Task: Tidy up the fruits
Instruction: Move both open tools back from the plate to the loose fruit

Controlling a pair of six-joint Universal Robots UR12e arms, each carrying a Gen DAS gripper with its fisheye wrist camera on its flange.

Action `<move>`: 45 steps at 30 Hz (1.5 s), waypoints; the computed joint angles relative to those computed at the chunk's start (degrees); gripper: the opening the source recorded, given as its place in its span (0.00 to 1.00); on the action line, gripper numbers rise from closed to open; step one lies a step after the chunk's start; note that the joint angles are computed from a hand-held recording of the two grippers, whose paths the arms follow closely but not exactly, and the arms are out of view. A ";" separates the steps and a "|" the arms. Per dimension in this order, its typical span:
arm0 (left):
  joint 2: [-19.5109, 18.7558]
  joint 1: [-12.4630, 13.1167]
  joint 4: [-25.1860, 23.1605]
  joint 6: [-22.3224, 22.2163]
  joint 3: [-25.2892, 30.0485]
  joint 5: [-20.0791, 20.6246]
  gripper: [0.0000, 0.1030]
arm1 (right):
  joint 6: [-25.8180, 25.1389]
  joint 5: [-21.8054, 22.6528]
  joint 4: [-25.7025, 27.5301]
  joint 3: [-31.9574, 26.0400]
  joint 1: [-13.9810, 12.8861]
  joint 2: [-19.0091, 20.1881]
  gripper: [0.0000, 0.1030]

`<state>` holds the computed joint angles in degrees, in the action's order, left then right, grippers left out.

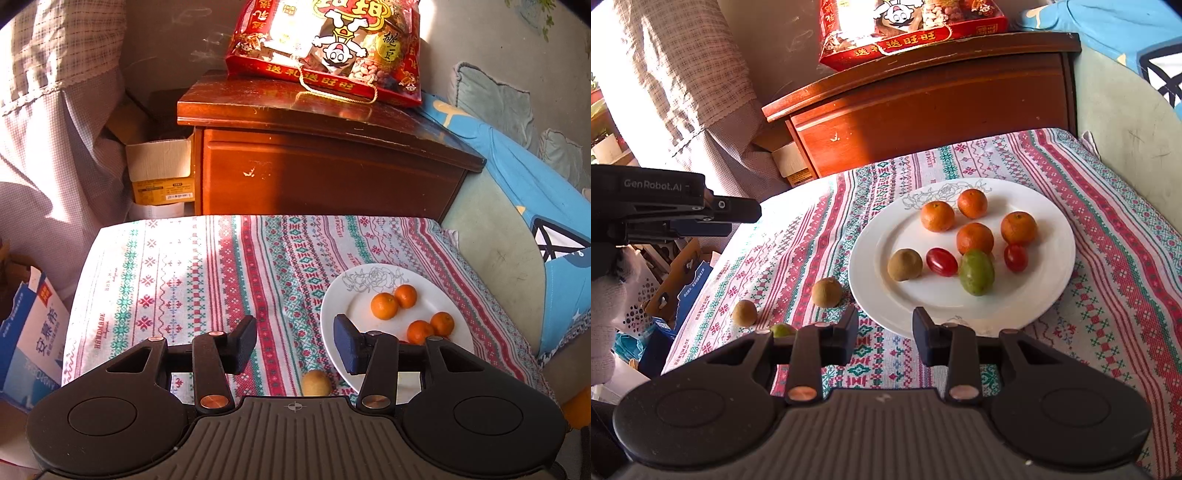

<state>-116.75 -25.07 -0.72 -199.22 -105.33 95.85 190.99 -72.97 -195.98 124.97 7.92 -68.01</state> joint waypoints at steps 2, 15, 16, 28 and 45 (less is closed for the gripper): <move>0.52 0.24 -0.20 -0.13 -0.86 1.16 0.44 | -0.73 0.22 0.05 -0.03 0.21 0.04 0.33; 1.72 1.72 -2.81 -2.23 -3.92 2.24 0.44 | -5.23 2.36 2.44 -0.39 1.47 0.39 0.33; 1.65 1.66 -3.65 -1.91 -3.96 2.51 0.44 | -5.45 2.45 2.72 -0.47 1.58 0.44 0.33; 0.85 1.77 -7.67 -2.10 -4.27 2.80 0.44 | -9.26 1.13 3.38 -1.41 3.10 1.51 0.37; -0.23 1.54 -6.39 -0.64 -4.47 2.36 0.44 | -10.83 -0.87 2.41 -2.87 4.01 3.19 0.39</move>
